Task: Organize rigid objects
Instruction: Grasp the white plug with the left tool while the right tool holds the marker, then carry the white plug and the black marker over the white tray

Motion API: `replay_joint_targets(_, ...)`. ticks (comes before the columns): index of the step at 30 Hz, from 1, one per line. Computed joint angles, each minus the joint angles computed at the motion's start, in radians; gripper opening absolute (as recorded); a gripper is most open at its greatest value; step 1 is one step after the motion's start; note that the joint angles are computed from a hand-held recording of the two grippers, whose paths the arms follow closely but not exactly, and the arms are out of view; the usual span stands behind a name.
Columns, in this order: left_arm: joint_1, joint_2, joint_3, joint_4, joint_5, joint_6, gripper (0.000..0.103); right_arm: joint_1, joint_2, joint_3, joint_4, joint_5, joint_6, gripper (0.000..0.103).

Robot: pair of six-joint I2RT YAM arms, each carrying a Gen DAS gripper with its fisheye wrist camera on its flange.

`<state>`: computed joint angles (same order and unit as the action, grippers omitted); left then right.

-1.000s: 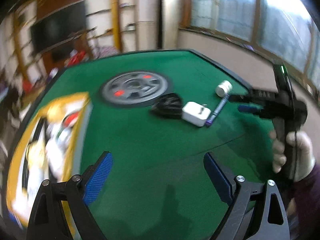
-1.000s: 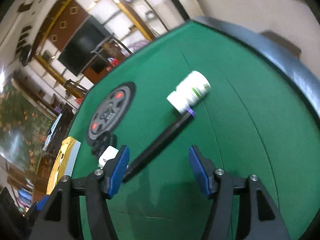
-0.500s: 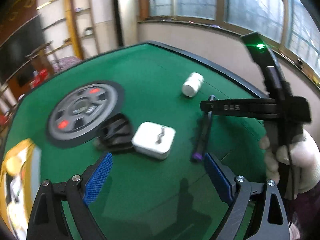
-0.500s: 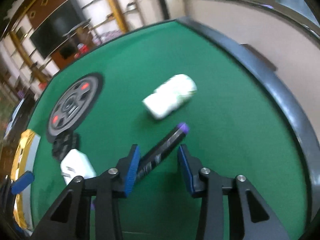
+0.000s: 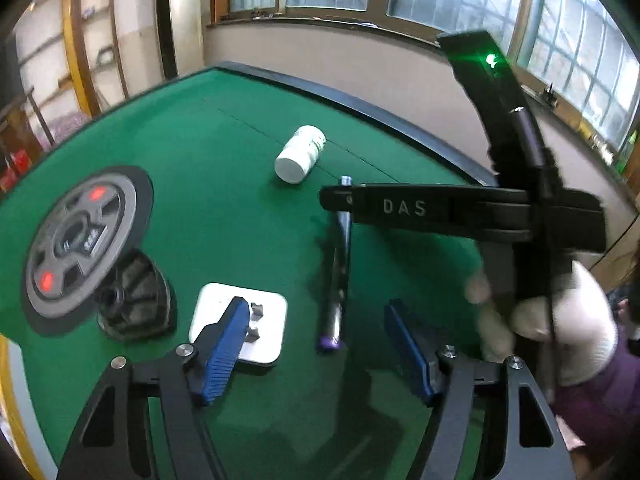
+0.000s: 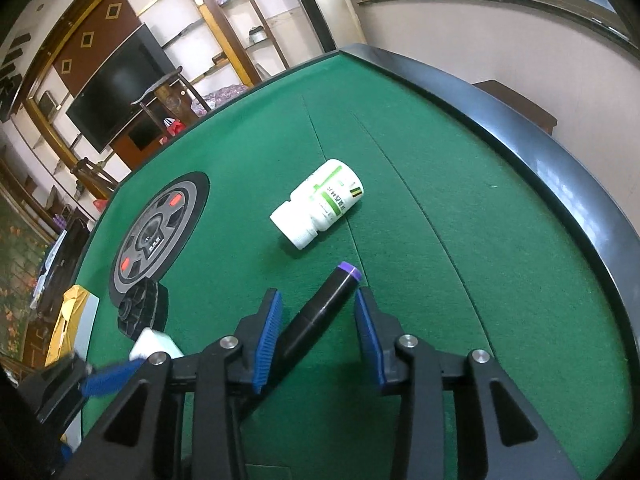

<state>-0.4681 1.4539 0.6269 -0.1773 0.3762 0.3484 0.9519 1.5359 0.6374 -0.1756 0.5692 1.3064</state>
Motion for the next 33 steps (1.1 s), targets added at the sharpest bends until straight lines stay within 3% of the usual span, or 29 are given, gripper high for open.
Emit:
replay_joint_targets(4, 0.035, 0.019, -0.012, 0.058, -0.020, 0.018, 0.074, 0.005, -0.012, -0.003, -0.015, 0.001, 0.006, 0.038)
replay_joint_targets(8, -0.007, 0.056, 0.004, 0.103, -0.091, 0.003, 0.086, 0.010, -0.018, -0.007, -0.002, -0.002, 0.003, 0.044)
replay_joint_targets(11, -0.042, 0.116, 0.022, 0.126, -0.139, -0.007, 0.088, 0.014, -0.015, 0.000, -0.010, 0.002, -0.001, 0.045)
replay_joint_targets(12, -0.038, 0.118, 0.026, 0.118, -0.131, -0.012, 0.084, 0.016, -0.011, 0.005, -0.013, 0.004, -0.001, 0.046)
replay_joint_targets(16, 0.026, 0.067, 0.018, 0.031, -0.030, -0.057, 0.053, 0.017, -0.013, 0.005, -0.015, 0.006, -0.007, 0.048)
replay_joint_targets(20, 0.081, -0.005, -0.043, 0.011, 0.002, -0.071, 0.053, 0.014, -0.016, -0.009, 0.031, -0.004, -0.033, 0.060)
replay_joint_targets(27, 0.272, -0.241, -0.208, -0.033, 0.095, -0.037, 0.053, 0.009, -0.029, -0.036, 0.085, -0.008, -0.056, 0.065)
replay_joint_targets(30, 0.464, -0.376, -0.236, -0.191, 0.222, 0.073, 0.053, 0.006, -0.036, -0.045, 0.097, -0.015, -0.060, 0.067)
replay_joint_targets(33, 0.656, -0.436, -0.222, -0.351, 0.334, 0.219, 0.053, 0.041, 0.033, 0.077, -0.081, 0.000, -0.018, 0.067)
